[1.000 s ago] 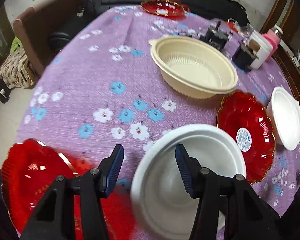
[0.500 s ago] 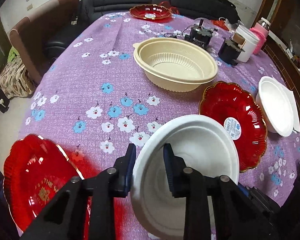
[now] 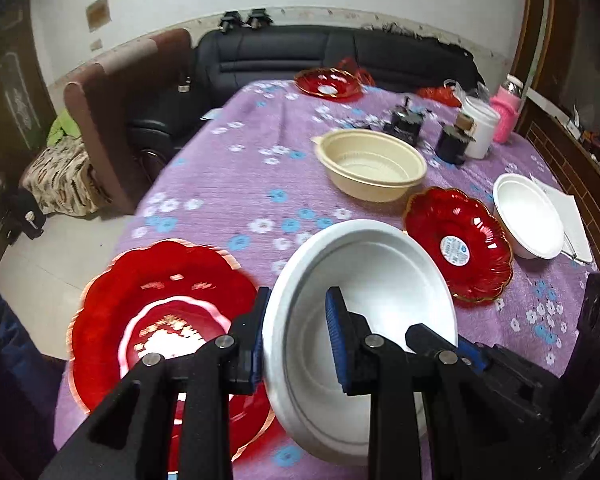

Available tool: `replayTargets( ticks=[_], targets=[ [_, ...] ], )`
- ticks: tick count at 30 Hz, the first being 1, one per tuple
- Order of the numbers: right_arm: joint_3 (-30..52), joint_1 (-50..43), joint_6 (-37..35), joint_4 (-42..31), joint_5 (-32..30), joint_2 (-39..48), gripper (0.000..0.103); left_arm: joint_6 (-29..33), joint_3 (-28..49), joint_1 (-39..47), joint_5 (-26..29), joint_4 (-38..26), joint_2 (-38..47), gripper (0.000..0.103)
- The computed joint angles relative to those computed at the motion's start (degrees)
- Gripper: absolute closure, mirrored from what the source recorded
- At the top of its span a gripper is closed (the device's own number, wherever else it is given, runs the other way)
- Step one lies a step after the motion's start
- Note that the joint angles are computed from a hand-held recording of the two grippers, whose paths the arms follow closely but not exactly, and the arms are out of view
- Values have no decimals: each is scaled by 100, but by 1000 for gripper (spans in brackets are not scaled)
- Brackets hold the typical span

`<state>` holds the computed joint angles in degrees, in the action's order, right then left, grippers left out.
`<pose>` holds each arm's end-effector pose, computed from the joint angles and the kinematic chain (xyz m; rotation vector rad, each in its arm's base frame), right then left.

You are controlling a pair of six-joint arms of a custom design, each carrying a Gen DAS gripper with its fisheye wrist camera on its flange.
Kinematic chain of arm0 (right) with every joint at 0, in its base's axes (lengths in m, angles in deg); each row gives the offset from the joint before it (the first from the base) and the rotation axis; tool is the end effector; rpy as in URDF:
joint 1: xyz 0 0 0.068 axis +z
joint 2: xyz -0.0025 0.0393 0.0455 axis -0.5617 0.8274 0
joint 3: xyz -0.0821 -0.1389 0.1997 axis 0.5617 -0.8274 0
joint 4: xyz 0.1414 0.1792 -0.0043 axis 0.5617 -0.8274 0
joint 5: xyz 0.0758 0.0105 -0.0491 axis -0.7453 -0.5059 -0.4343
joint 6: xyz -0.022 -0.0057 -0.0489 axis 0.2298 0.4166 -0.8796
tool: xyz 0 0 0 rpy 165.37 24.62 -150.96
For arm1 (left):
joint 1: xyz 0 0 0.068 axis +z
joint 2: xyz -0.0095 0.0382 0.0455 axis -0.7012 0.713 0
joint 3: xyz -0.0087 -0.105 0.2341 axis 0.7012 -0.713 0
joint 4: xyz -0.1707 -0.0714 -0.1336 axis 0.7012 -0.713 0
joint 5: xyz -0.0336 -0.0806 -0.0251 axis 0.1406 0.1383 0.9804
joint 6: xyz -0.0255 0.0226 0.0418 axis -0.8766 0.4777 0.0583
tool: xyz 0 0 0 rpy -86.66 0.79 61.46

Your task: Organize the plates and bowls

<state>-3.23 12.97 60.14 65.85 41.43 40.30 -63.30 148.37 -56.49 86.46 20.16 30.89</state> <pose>0.1969 0.1869 0.1369 0.5976 2.1606 0.5018 0.3246 -0.0774 0.1771 0.7088 2.3870 -0.2649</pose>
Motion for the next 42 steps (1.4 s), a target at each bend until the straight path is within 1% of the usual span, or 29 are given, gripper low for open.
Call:
replayTargets(
  ticks=[2, 6, 8, 11, 13, 15, 17, 18, 21, 22, 24, 27, 28, 29, 30, 31, 32, 33, 34, 36, 38, 39, 42],
  targets=[
    [476, 112, -74, -400, 29, 81, 85, 78, 62, 342, 200, -119, -47, 77],
    [1935, 216, -454, -1430, 51, 623, 85, 220, 348, 1099, 524, -280, 119, 76],
    [2737, 211, -652, -1902, -1, 1087, 85, 238, 631, 1408, 631, -421, 426, 75],
    [3955, 162, -858, -2590, -179, 1938, 85, 238, 1109, 1718, 629, -604, 1026, 75],
    [4578, 162, -894, -2979, -250, 2392, 85, 206, 1504, 1872, 620, -764, 1487, 75],
    [5234, 122, -961, -3378, -350, 2887, 85, 131, 1810, 1953, 563, -811, 1890, 75],
    [5724, 75, -1029, -3691, -386, 3280, 85, 87, 2063, 1977, 464, -842, 2202, 75],
    [6038, 42, -1071, -3914, -404, 3512, 84, 66, 2168, 1973, 412, -852, 2324, 72],
    [6419, -2, -1039, -4238, -334, 3823, 84, 22, 2377, 1972, 402, -914, 2545, 62],
    [6390, -16, -1033, -4215, -323, 3815, 83, -6, 2373, 1972, 403, -892, 2538, 62],
    [6059, 6, -1014, -4017, -222, 3610, 83, -4, 2311, 2046, 515, -877, 2462, 61],
    [5592, 154, -895, -3934, 129, 3199, 81, -59, 2118, 2218, 711, -836, 2212, 58],
    [5360, 246, -813, -3885, 266, 2992, 80, -89, 1915, 2279, 752, -713, 2030, 57],
    [5073, 337, -722, -3816, 432, 2753, 76, -85, 1646, 2352, 824, -564, 1786, 56],
    [4781, 451, -606, -3769, 633, 2507, 70, -76, 1356, 2420, 897, -422, 1516, 56],
    [4619, 570, -475, -3810, 808, 2347, 66, -81, 959, 2505, 1028, -269, 1139, 53],
    [4353, 719, -293, -3850, 1041, 2119, 59, -81, 711, 2561, 1181, -207, 881, 50],
    [4265, 794, -193, -3937, 1150, 2004, 56, -60, 420, 2619, 1387, -152, 570, 42],
    [4115, 882, -85, -4004, 1245, 1865, 56, -32, 105, 2663, 1561, -87, 233, 34],
    [3812, 1071, 159, -4134, 1386, 1627, 56, -50, -517, 2695, 1831, 56, -439, 29],
    [3540, 1257, 461, -4313, 1498, 1422, 56, -114, -1139, 2621, 2006, 210, -1099, 25],
    [3410, 1328, 598, -4395, 1513, 1333, 56, -102, -1289, 2594, 2044, 210, -1266, 22],
    [2912, 1551, 1136, -4601, 1619, 1034, 56, -104, -1760, 2274, 2073, 93, -1728, 21]
  ],
)
